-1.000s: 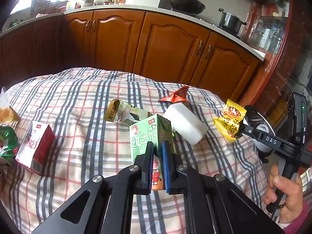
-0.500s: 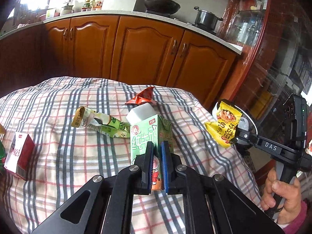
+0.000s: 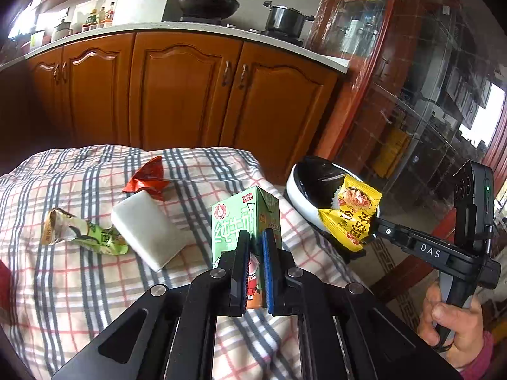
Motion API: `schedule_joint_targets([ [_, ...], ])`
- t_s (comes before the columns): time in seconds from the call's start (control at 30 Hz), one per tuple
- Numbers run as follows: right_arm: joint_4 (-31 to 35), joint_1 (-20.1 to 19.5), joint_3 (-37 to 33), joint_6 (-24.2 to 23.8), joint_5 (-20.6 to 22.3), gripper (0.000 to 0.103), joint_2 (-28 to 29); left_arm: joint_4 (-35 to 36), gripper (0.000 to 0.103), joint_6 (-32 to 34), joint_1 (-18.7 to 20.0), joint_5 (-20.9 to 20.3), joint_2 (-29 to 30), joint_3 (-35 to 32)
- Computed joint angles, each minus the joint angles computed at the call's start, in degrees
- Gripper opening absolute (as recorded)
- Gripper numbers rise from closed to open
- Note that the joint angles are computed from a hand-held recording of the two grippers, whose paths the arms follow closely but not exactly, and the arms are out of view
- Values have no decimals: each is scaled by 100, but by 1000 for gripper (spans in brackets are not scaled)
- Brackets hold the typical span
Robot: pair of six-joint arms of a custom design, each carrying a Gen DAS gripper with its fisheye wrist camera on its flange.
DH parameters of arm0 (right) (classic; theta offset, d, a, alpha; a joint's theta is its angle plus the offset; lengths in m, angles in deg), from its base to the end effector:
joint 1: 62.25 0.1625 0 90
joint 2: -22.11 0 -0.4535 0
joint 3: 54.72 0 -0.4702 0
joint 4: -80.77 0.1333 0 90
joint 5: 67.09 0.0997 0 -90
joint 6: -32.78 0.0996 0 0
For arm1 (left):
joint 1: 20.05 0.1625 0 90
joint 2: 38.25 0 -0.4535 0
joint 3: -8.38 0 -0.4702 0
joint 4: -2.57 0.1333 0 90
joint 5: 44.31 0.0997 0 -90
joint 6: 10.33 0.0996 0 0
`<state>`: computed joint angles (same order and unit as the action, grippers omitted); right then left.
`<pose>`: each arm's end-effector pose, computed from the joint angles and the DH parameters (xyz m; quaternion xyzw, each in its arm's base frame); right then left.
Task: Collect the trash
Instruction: 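Carry the carton and bag over the bin and open both grippers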
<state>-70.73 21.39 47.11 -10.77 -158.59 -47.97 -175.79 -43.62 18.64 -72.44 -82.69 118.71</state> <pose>0.0534 -0.7005 0.3045 0.3050 -0.9170 0.2274 0.1198 -0.3503 -0.5639 0.0456 0.0328 0.8466 -0.4629 0.2605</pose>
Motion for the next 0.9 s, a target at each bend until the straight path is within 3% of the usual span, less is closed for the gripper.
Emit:
schedule_joint_targets([
  [0.6, -85, -284, -631, 317, -145, 0, 122, -51, 6, 1571, 634, -1070, 794, -1631],
  [0.9, 24, -235, -1255, 359, -492, 0, 474, 324, 6, 2032, 1003, -1555, 1267, -2702],
])
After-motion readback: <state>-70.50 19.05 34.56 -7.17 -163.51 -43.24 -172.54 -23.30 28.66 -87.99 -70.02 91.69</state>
